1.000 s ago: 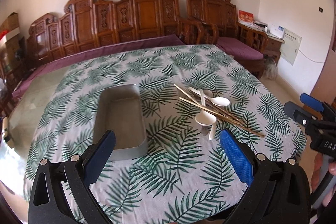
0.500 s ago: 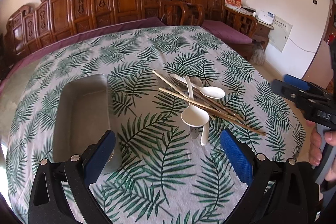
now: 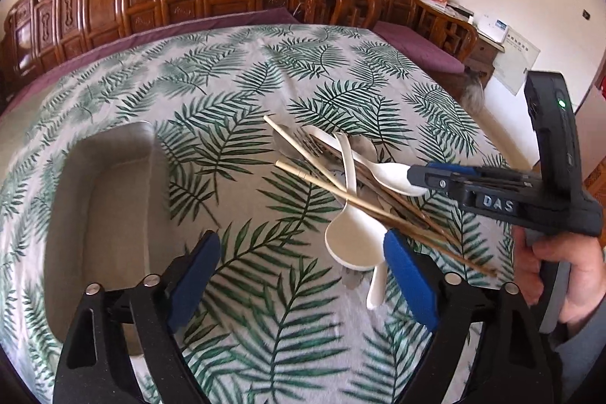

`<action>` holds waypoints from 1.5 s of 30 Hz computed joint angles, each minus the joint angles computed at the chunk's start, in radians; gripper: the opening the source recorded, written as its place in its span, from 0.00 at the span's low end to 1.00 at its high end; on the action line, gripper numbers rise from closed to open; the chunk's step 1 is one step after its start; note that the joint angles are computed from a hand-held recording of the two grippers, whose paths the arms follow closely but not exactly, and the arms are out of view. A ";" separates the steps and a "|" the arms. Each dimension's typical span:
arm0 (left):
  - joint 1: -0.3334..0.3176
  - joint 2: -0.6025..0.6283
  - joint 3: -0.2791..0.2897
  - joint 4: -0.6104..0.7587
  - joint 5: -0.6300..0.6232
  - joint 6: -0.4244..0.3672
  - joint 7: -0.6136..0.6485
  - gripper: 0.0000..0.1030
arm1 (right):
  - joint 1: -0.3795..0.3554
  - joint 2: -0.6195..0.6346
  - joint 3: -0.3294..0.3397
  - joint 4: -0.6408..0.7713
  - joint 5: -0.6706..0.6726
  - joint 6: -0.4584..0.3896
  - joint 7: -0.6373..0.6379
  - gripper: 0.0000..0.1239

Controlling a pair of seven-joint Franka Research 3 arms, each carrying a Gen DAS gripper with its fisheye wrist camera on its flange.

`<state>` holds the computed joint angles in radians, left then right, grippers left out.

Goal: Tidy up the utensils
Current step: 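Move both grippers toward the pile of utensils beside the grey tray, then grasp a wooden chopstick with the left gripper while the right gripper grasps a white spoon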

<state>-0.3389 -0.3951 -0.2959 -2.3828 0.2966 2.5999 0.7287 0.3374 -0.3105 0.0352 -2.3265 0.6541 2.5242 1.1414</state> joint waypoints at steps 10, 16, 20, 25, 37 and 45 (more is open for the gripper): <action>0.022 0.172 0.030 0.091 -0.060 0.058 -0.025 0.67 | -0.009 0.031 -0.014 0.023 0.057 -0.064 -0.007 0.09; 0.017 0.236 0.046 0.117 -0.152 0.099 -0.024 0.56 | -0.022 0.012 -0.015 0.008 0.072 -0.036 -0.002 0.07; 0.017 0.255 0.054 0.116 -0.206 0.137 -0.024 0.49 | -0.022 -0.004 -0.013 -0.005 0.070 0.000 -0.003 0.05; 0.019 0.276 0.053 0.125 -0.243 0.148 -0.024 0.37 | -0.023 -0.018 -0.011 -0.018 0.052 0.034 0.015 0.05; 0.018 0.218 0.058 0.105 -0.265 0.180 -0.028 0.06 | -0.058 -0.044 0.026 -0.059 -0.103 0.180 0.174 0.05; 0.030 0.177 0.037 0.148 -0.164 0.136 -0.053 0.04 | -0.088 -0.072 0.045 -0.095 -0.224 0.274 0.305 0.05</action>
